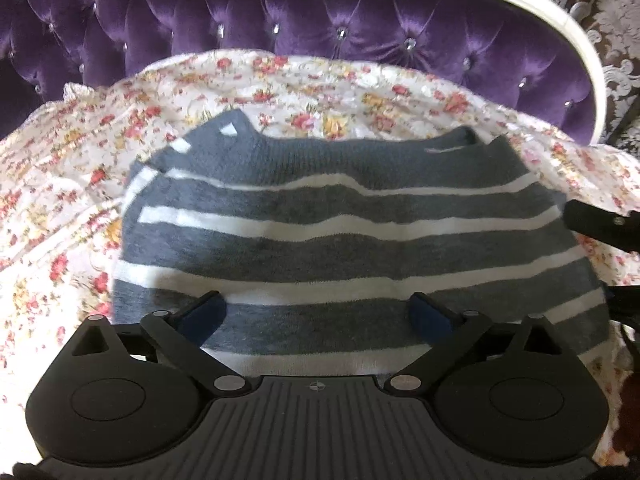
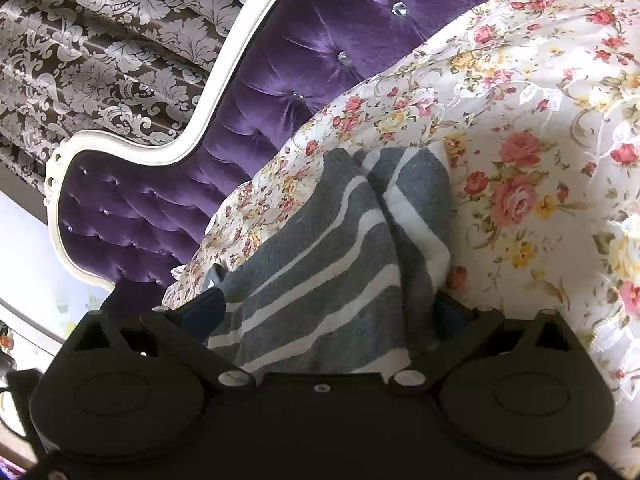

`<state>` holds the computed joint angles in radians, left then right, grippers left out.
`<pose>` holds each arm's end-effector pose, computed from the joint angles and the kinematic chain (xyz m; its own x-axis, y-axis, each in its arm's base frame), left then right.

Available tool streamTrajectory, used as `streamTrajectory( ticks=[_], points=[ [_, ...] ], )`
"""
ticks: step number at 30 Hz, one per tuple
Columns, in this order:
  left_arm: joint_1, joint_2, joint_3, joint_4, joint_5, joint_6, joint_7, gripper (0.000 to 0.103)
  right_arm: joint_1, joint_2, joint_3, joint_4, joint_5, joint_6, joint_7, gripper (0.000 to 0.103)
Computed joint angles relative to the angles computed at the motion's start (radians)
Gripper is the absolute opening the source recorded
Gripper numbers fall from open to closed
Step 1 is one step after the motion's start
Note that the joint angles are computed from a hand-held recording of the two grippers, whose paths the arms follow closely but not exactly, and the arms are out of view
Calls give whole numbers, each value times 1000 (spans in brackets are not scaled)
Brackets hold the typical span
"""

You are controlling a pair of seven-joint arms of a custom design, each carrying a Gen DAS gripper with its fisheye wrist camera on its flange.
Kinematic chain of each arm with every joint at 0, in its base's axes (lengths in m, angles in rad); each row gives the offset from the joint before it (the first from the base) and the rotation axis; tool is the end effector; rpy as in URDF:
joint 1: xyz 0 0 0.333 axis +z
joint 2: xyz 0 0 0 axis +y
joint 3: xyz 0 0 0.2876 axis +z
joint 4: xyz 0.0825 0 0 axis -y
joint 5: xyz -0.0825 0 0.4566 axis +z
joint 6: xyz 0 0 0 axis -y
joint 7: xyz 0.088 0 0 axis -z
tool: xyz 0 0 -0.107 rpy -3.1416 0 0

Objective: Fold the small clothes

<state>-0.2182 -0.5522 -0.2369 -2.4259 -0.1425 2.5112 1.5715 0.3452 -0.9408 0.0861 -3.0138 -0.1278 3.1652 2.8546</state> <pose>0.4624 -0.2315 0.5222 -0.3685 -0.9296 0.0117 -0.7551 0.2920 -0.5870 0.3537 0.1691 0.4480 -0.2125 -0.5857 -0.7822 -0.5168 0.7467 -0.4188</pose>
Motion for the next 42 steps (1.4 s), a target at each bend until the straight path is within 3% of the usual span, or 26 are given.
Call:
streamTrajectory(
  ticks=[8,16,24,30,42],
  points=[
    [55,-136,17,-93,27,31,-25,92,29,-3,-48,-10,23,15,-11,103],
    [149,-158,46,-132,85,21,-5,92,7,8,-9,3,19,4,-6,103],
    [165,-183,94,-167,25,-9,51,92,-6,11,12,7,-16,-3,-36,103],
    [142,-182,131,-161,-45,-12,112,92,-7,8,19,2,-39,2,-77,103],
    [142,-163,117,-140,-77,-39,165,92,-72,14,114,17,-67,-6,-47,103]
  ],
)
